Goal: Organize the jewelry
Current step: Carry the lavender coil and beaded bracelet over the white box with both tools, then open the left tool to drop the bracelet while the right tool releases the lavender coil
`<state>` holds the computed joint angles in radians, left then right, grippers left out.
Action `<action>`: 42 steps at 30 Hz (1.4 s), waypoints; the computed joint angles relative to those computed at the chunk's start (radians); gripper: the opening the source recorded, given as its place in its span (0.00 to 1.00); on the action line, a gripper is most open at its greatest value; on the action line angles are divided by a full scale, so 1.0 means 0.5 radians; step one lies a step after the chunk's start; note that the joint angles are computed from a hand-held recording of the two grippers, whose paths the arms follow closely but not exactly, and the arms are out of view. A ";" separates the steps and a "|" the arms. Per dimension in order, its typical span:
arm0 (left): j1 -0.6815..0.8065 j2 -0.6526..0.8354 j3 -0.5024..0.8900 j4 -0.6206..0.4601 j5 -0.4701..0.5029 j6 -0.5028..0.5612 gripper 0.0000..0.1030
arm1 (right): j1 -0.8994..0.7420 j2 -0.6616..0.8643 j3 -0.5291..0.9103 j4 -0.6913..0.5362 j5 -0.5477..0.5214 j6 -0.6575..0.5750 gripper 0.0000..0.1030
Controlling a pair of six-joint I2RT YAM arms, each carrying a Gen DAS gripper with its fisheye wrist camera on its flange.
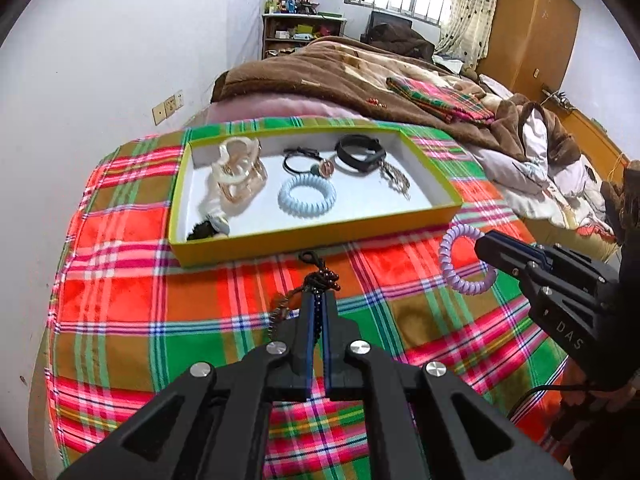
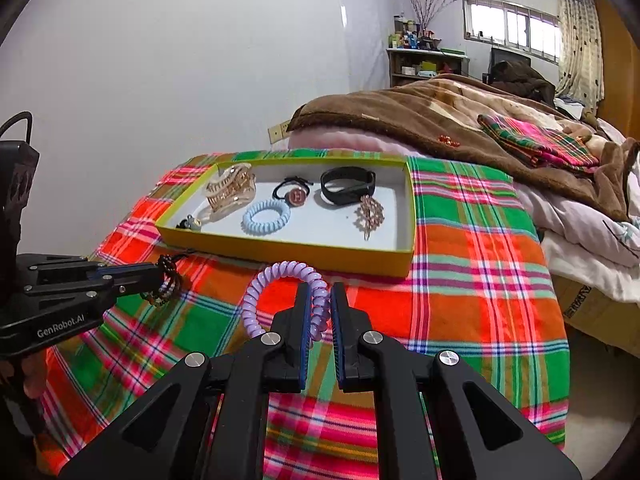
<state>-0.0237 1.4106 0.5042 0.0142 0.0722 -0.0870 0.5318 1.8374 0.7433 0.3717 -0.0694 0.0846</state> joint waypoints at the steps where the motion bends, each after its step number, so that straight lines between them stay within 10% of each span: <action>1: 0.014 -0.008 0.012 -0.009 0.006 0.002 0.03 | 0.001 -0.002 0.019 -0.015 0.001 0.000 0.09; 42: 0.152 0.703 0.684 -0.039 0.100 0.118 0.03 | -0.052 0.774 1.215 -0.652 0.014 -0.106 0.10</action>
<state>0.0524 1.7621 0.8461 -0.0053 0.1220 -0.0278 0.5058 2.2245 1.3510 0.0458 -0.0626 0.0317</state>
